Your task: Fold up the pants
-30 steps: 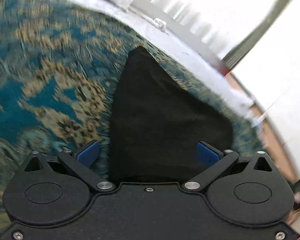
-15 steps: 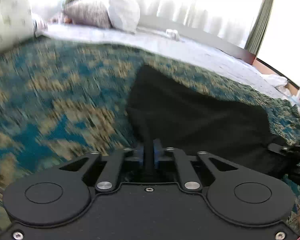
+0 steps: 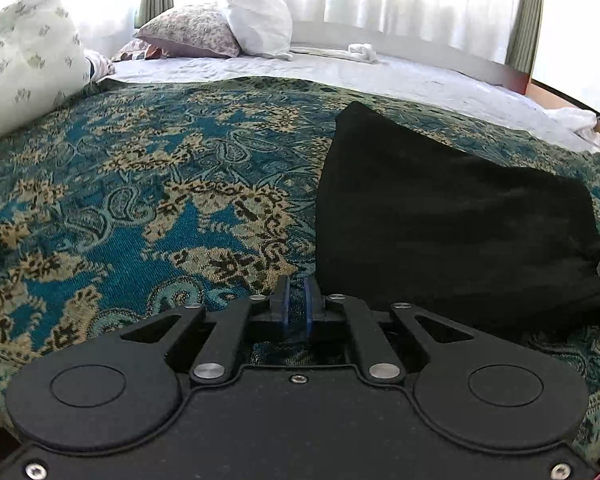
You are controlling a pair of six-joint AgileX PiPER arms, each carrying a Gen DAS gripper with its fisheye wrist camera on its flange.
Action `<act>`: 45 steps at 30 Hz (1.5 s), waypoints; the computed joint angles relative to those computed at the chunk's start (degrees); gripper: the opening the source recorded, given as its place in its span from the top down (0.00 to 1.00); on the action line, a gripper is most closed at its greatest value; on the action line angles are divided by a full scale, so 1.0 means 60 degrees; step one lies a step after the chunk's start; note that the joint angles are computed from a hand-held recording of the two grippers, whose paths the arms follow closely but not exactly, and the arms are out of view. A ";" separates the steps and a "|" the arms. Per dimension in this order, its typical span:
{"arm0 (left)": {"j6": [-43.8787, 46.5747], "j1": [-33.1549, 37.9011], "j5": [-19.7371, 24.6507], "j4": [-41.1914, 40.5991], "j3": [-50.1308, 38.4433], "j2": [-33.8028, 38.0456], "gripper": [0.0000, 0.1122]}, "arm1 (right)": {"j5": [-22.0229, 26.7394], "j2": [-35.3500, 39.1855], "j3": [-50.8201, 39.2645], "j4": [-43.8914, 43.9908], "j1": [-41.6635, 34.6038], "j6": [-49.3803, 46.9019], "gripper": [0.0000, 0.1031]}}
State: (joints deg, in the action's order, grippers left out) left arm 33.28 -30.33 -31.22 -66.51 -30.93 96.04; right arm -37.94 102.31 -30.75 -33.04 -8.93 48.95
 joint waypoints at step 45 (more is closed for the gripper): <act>-0.0829 -0.2849 -0.1530 -0.0514 0.0129 0.0979 0.08 | -0.1305 -0.0658 0.2113 1.1544 0.6692 -1.0567 0.00</act>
State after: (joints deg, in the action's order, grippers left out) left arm 28.31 -47.42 -40.40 -69.59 -30.16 101.92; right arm -45.76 98.37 -18.07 36.23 31.22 -14.46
